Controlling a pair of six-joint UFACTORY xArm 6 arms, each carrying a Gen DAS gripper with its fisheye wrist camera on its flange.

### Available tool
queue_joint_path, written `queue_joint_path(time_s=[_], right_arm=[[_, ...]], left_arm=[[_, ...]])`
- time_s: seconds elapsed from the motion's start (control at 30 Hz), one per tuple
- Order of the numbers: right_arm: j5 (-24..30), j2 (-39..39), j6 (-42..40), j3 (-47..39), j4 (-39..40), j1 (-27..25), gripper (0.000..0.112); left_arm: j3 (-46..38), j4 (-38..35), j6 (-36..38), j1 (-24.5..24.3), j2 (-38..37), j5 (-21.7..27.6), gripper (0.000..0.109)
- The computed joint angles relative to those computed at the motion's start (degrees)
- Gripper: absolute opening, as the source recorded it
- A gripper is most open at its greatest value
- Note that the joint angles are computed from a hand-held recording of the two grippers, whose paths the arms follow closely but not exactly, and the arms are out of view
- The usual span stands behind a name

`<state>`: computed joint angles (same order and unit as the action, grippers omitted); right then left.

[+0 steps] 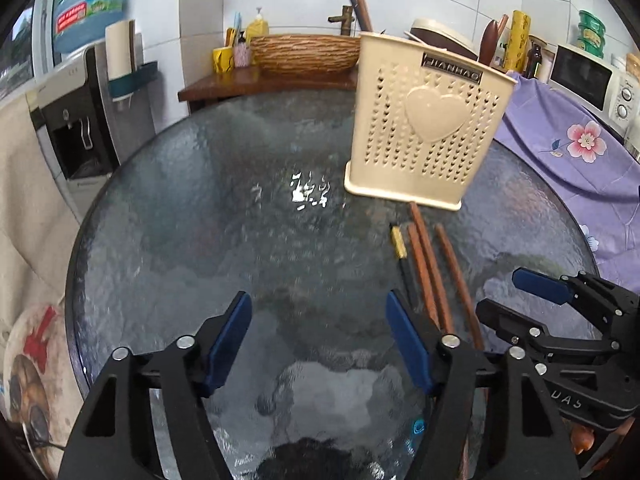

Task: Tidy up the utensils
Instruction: 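Move the right tool to a wooden chopstick while the left tool reaches a gold-tipped black chopstick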

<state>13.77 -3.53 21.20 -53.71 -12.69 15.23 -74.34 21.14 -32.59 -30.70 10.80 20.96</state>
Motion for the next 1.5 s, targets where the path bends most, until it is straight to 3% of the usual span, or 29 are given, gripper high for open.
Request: queue_joint_path(time_s=[0.2,0.5,0.83,1.3,1.5], right_arm=[[2.04,0.57,5.38,-0.76,-6.90,1.07,0.056],[4.34,-0.36,4.46,-0.18,-7.84,-0.30,0.049],[2.94,-2.02,-3.74,2.44,1.42,-2.36,0.045],[4.39,-1.93,-2.33,1.82,1.75,-3.17,0.045],[6.17,0.10,-3.88,-1.19,6.52,-3.83,0.045]], left_arm=[[1.51,-4.74,3.33,-0.37,-0.34,-0.53,0.062],[-2.98,-9.42,9.02,-2.74,3.24,1.10,0.059],[-7.92,-18.80,17.26,-3.42,6.88,3.64,0.052],[-8.54,-14.09,14.39,-1.89,7.05,6.27,0.042],[-10.23,-17.71,15.67,-1.14,7.90,6.61,0.042]])
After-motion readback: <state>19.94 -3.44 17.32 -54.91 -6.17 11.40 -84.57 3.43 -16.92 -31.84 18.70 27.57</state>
